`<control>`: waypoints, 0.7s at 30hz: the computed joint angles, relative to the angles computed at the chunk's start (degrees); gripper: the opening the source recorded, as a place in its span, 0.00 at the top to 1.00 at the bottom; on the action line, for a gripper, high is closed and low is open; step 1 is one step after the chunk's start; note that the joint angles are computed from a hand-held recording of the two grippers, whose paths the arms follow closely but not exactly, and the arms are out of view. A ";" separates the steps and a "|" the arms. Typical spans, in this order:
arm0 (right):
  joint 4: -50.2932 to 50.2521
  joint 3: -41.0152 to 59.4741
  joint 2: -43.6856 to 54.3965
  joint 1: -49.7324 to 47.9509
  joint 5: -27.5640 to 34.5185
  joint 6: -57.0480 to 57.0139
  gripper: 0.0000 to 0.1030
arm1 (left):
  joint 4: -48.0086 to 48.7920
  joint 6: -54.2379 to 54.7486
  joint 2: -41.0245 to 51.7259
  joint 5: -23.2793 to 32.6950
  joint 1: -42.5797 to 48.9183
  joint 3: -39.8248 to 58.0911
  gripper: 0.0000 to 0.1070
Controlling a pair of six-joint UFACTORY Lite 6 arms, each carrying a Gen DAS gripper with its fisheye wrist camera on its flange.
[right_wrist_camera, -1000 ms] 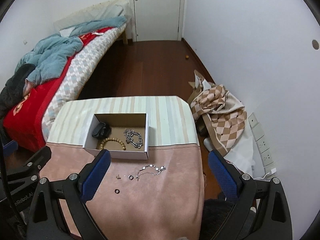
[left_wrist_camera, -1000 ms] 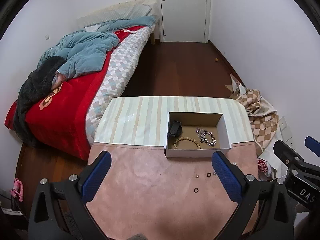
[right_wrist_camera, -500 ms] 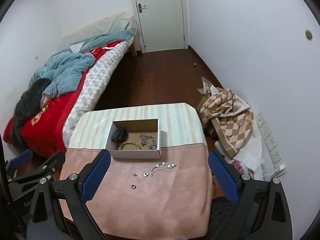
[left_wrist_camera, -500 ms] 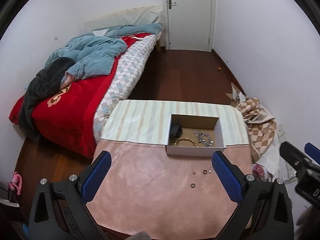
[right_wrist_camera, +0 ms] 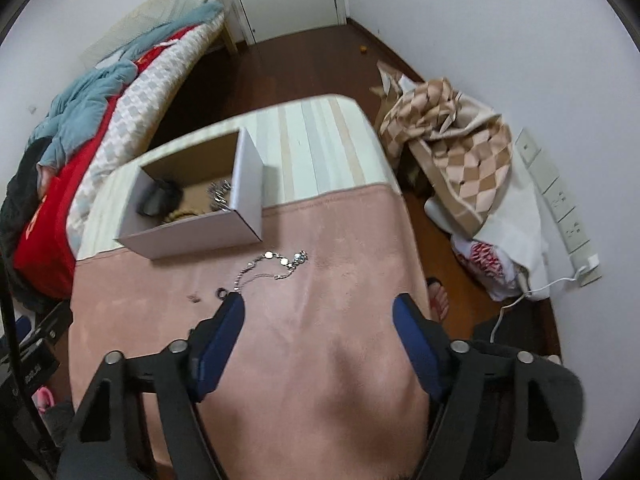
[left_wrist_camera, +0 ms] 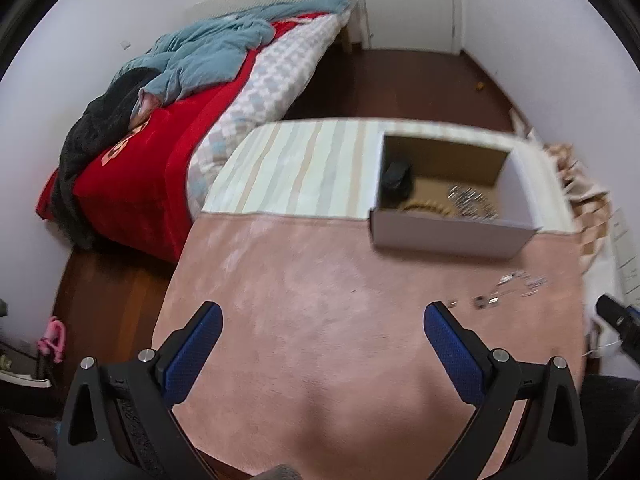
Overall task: Organize jewelry
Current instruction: 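Grasp the silver link bracelet with the right tool while the left tool moves toward the small items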
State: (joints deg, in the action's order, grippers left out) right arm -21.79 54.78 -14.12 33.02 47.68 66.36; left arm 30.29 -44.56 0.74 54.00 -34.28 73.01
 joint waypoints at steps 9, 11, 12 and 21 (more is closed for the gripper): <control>-2.84 0.62 19.45 -8.37 -19.92 -2.64 0.28 | 0.77 -2.17 9.92 -3.85 2.42 -1.79 0.04; -4.93 3.19 24.02 -8.30 -20.93 -1.86 0.28 | 0.30 -1.91 10.54 -4.35 2.73 -2.09 0.04; -5.76 4.84 26.52 -8.17 -20.61 -1.72 0.31 | -0.01 -1.56 10.76 -4.65 2.91 -2.26 0.04; -14.25 7.40 30.34 -3.85 -18.49 4.82 0.91 | -5.34 3.27 11.13 -6.39 3.46 -4.38 0.04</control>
